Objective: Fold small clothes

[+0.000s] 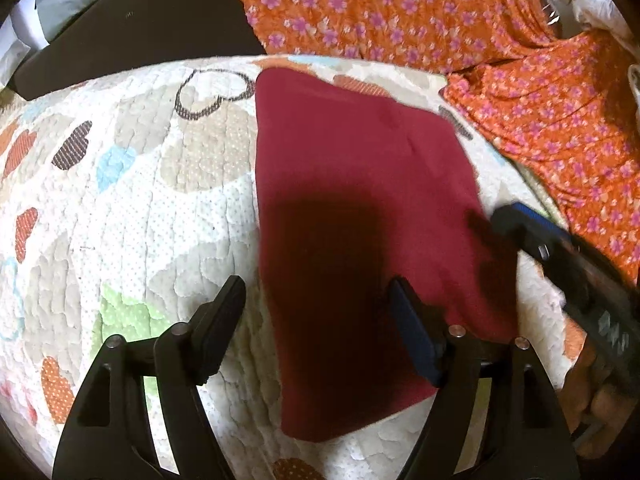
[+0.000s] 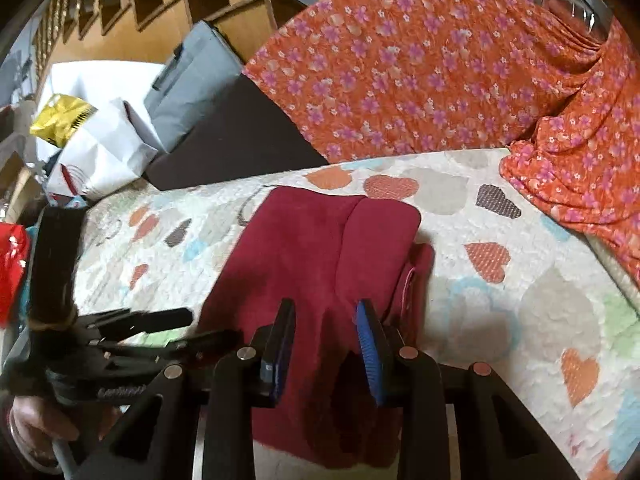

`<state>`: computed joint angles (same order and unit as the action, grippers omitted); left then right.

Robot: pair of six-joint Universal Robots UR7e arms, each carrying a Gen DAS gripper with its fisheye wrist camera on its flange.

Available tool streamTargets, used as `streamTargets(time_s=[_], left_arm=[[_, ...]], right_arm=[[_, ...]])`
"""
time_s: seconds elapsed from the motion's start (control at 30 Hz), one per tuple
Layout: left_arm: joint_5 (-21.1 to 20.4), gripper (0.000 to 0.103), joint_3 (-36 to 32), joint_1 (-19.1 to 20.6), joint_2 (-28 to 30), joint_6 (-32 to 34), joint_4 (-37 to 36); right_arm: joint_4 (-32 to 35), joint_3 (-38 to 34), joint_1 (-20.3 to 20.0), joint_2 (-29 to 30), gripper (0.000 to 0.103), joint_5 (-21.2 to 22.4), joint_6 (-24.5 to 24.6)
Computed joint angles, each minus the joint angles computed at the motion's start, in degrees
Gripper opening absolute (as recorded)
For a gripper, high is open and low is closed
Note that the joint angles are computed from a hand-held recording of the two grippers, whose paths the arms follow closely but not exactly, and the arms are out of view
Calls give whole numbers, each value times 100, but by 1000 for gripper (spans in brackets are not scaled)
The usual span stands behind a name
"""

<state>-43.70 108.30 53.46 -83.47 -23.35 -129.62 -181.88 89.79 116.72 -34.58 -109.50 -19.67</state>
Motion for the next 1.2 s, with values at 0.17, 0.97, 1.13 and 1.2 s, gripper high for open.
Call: streamTargets(time_s=[0.17,0.97,1.13,1.2], left_arm=[[21,75,-66,39,130,42,180],[183,75,-61,-2,96,235,-212],[154,75,-89,18,97,181,-142],[145,75,-86,19,97,206,-162]], right_arm=[[930,-830,-65,478,30,-755,242],[-187,-449,-262,450,41,-36,-104],[-196,-456,-276,454,47,-44,-55],[-213,-460,-266,464,47,-85,-91]])
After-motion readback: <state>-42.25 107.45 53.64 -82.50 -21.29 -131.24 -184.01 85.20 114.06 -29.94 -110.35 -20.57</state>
